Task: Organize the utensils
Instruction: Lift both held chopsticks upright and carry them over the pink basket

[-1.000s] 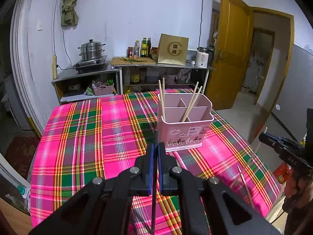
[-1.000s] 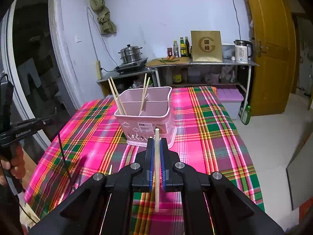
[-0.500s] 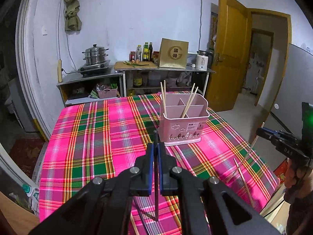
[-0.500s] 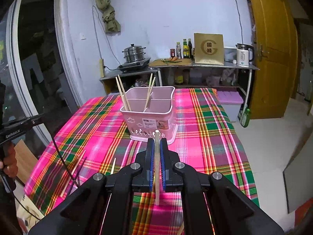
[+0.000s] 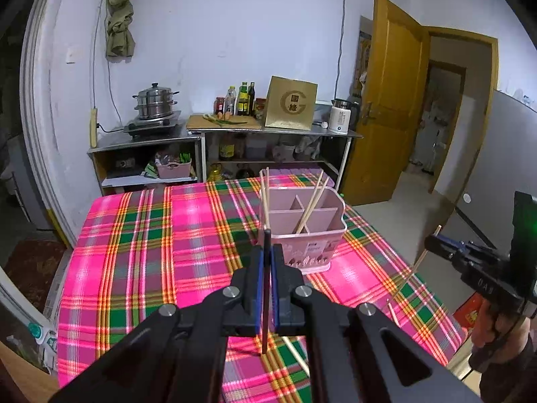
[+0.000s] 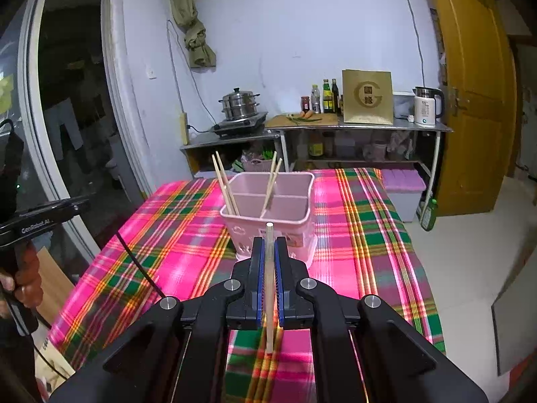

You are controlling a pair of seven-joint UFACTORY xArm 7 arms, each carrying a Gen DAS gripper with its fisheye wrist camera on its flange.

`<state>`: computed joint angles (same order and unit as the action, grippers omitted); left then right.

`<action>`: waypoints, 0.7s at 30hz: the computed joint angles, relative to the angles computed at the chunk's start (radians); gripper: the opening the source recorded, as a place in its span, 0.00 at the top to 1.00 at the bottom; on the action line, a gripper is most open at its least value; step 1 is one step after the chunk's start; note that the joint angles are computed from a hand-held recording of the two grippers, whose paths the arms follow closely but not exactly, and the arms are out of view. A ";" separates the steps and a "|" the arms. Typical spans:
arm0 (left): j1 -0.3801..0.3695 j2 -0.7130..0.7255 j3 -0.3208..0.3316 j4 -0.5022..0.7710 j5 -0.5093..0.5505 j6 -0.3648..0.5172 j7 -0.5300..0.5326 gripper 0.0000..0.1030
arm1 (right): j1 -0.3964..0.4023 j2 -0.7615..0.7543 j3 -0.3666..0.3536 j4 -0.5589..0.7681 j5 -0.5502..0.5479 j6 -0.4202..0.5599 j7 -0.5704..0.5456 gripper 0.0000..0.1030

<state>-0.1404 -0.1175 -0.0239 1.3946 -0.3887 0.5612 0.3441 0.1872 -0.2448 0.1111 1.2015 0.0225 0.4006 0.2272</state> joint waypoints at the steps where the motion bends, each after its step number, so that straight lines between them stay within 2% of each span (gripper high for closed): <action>1: -0.001 0.014 0.000 0.019 -0.004 0.002 0.000 0.96 | 0.001 0.010 0.000 0.012 0.000 -0.006 0.000 0.95; 8: 0.009 0.125 -0.022 0.171 0.012 0.017 -0.044 0.96 | 0.006 0.110 -0.010 0.146 0.021 -0.034 -0.023 0.95; 21: 0.043 0.354 -0.078 0.551 0.027 0.081 -0.109 0.96 | 0.002 0.310 -0.019 0.423 0.026 -0.062 -0.023 0.95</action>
